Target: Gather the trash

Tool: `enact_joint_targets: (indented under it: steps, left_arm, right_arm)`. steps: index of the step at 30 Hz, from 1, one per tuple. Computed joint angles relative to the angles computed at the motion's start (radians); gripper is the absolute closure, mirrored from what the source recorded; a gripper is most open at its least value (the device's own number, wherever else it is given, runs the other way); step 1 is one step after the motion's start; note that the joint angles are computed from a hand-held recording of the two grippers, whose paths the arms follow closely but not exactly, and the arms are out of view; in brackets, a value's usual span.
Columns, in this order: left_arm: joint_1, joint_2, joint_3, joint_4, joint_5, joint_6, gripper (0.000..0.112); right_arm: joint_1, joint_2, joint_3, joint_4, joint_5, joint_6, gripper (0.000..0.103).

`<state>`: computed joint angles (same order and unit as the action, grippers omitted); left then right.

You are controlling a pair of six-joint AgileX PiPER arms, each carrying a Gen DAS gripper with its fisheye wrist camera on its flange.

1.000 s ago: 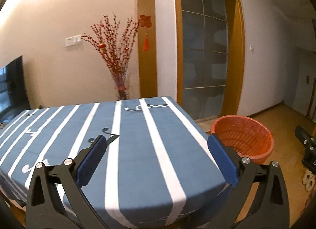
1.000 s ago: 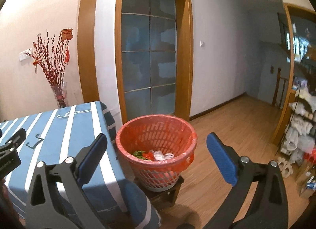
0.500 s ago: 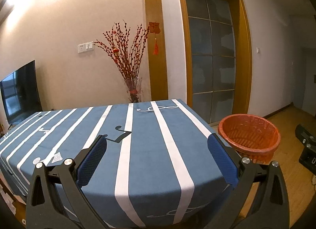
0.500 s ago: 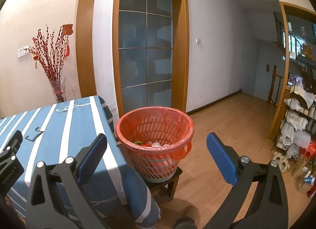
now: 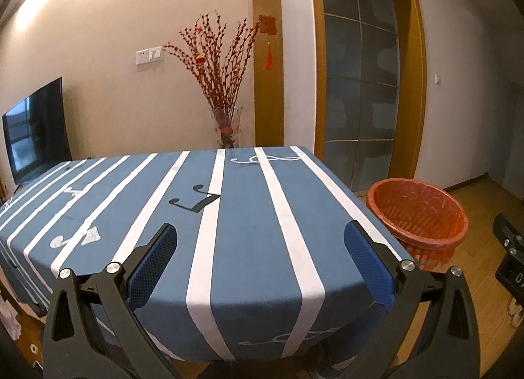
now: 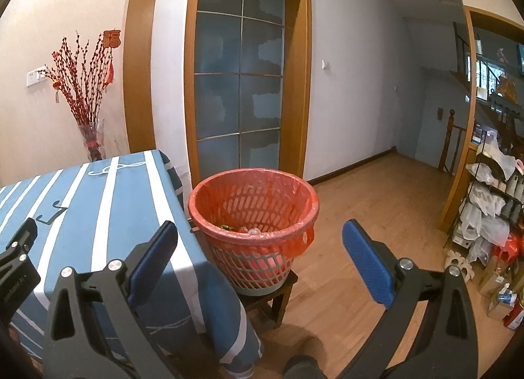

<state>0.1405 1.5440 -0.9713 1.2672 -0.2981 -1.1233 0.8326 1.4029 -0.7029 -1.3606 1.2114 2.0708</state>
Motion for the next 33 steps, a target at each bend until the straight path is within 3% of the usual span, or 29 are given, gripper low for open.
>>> enact_joint_targets:
  steps: [19,28,33]
  left_arm:
    - [0.011,0.028,-0.021,0.200,0.031,-0.224,0.012]
    - [0.006,0.036,-0.027,0.238,0.039,-0.262,0.012]
    - [0.009,0.034,-0.025,0.190,0.037,-0.220,0.012]
  right_arm:
    - [-0.038,0.040,0.003,0.017,-0.096,-0.001,0.005]
    - [-0.052,0.047,0.006,0.020,-0.120,-0.002,0.005]
    - [-0.058,0.043,0.008,0.016,-0.127,-0.003,0.005]
